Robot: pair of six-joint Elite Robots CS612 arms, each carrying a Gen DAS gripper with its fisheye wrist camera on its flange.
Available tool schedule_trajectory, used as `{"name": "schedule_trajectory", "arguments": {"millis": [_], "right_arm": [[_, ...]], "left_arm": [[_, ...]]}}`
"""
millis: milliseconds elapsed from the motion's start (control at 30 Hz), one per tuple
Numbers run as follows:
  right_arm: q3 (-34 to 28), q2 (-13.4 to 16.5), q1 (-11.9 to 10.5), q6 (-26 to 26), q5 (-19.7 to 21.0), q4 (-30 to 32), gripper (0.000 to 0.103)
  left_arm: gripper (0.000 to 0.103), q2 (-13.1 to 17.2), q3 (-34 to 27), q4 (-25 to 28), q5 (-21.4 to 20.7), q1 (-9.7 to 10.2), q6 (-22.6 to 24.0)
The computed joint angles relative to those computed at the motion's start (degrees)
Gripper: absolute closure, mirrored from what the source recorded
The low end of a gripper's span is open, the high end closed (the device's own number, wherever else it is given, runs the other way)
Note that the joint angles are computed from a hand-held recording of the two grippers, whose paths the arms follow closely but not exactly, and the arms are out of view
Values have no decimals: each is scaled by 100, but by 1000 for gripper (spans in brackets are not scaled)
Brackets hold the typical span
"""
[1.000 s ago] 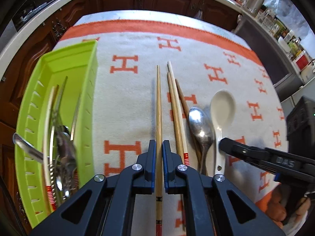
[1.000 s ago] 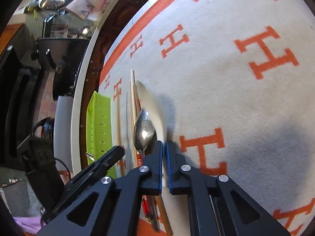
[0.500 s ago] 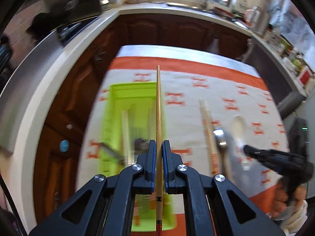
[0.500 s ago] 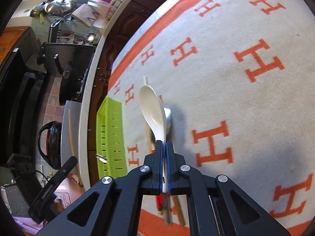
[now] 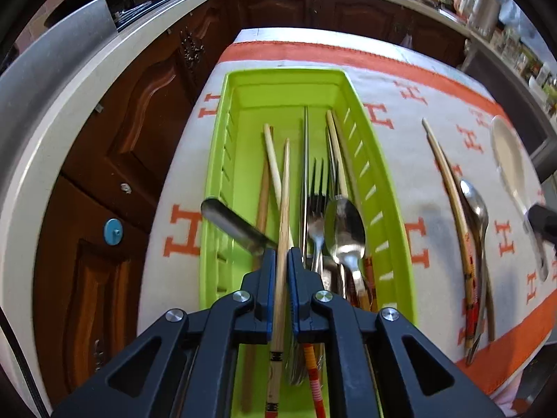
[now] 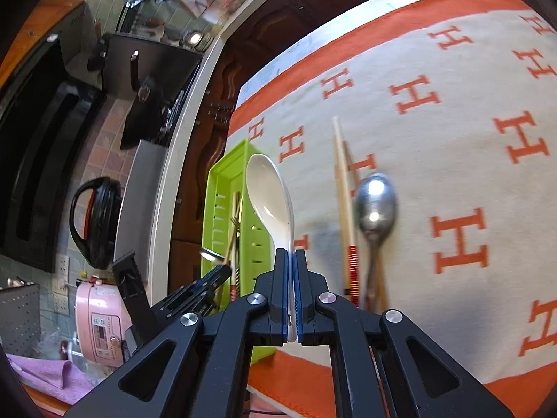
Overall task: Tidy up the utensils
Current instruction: 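Carry the wooden chopstick and white spoon over the green tray with both tools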
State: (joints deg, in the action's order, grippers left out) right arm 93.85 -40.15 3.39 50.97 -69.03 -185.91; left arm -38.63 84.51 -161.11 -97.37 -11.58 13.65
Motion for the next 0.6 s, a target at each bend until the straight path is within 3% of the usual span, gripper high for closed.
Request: {"name": "schedule_trajectory", "arguments": {"millis": [167,300,367,433,600], "right_arm": [[-477,53,194,-191,-238,666,100],[-942,168,330,-348,-575,1168,100],[-1212,264,389,-453,-759,1442,100],[-1514,371,458,-577,-947,1780,100],[-2181,640,622,-821,-1471,2479,100]], "left_arm": [[98,210,-330,211,-650,110,-365],[97,331,-465,42,-753,126,-530],[96,361,-560,167,-994,180,-655],[84,341,-572,213,-1265,254,-854],[74,126,-309,9,-1435,389,-922]]}}
